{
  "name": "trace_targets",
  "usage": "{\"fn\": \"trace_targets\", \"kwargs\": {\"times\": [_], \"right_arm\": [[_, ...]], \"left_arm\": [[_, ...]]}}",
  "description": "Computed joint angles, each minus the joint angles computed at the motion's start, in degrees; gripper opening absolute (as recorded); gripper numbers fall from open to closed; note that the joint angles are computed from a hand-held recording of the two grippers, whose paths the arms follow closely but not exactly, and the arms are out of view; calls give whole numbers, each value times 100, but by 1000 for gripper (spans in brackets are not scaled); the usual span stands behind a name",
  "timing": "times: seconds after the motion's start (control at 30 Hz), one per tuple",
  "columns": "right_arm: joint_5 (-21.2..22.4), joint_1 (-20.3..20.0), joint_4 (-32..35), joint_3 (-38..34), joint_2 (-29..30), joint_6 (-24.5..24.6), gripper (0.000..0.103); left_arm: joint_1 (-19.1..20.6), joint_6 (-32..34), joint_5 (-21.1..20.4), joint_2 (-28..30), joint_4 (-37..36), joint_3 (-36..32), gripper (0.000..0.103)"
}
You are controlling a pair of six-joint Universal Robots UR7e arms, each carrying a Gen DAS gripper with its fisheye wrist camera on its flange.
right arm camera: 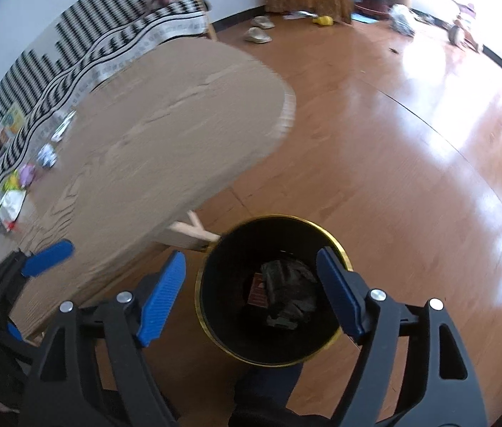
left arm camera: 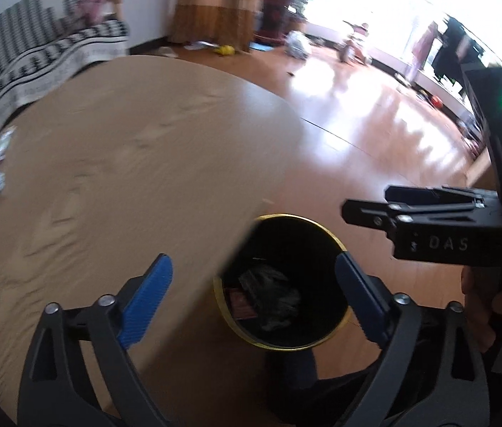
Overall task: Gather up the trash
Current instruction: 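Return both tools to the table and grasp the clear plastic blister with the left gripper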
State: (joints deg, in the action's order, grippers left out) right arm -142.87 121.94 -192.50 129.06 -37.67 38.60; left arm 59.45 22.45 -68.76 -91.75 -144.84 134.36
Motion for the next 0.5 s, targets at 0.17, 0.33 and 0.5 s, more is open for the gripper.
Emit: {"fn": "trace_targets", "kwargs": {"times": [0.17, 0.33, 0.5], "right_arm": [[435, 162, 521, -1036, 416, -595, 74], [1052, 389, 1354, -2727, 1234, -1391, 74], [1394, 575, 2306, -4503, 2197, -1997, 74]], "left_arm": [[640, 9, 455, -288, 75, -555, 93], [1529, -46, 873, -293, 84, -1478, 93], [2270, 229, 1332, 0, -440, -2383, 93]]}}
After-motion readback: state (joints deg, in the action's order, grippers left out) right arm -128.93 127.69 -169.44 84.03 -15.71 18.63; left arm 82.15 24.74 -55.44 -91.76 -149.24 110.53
